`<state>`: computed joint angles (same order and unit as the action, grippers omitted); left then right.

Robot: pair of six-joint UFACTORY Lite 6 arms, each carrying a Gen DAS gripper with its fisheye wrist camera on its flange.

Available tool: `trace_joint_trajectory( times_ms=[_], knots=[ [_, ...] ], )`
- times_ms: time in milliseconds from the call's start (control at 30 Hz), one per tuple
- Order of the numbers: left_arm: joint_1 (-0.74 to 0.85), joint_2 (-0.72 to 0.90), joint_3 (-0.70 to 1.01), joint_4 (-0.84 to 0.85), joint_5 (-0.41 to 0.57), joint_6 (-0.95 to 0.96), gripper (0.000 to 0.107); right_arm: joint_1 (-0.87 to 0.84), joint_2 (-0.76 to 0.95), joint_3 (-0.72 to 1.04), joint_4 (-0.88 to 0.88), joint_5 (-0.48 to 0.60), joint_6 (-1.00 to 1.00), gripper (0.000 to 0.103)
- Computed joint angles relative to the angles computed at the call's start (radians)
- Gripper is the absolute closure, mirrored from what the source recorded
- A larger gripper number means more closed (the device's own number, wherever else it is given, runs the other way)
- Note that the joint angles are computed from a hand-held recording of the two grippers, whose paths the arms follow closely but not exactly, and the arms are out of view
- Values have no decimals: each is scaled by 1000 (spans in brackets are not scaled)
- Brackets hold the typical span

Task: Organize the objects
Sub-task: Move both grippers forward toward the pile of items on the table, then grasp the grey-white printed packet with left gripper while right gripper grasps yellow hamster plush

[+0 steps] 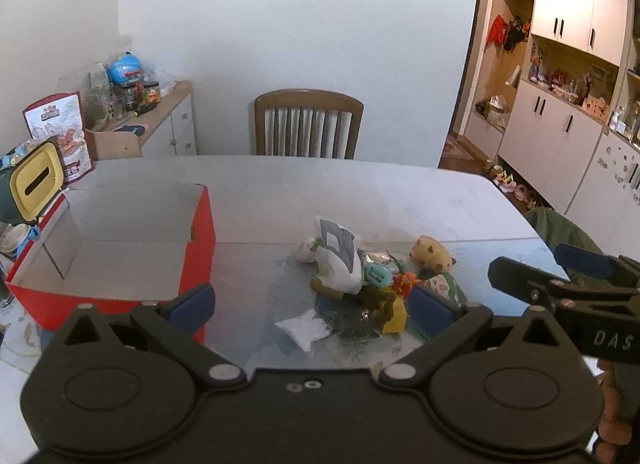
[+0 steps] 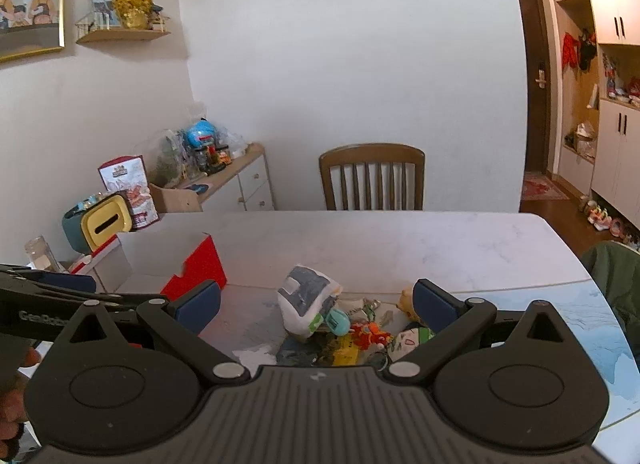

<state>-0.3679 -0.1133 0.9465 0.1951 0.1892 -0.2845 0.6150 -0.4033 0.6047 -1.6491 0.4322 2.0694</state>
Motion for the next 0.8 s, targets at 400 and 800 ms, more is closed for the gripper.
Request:
trace_joint_trajectory(
  times_ms=[400, 800],
  knots=[
    [62, 457, 391, -586, 57, 607, 4, -281, 197, 46, -251, -177, 130, 1],
    [71, 1064, 1158, -417, 341, 470, 4, -524, 729, 451, -931, -319, 660, 1]
  ],
)
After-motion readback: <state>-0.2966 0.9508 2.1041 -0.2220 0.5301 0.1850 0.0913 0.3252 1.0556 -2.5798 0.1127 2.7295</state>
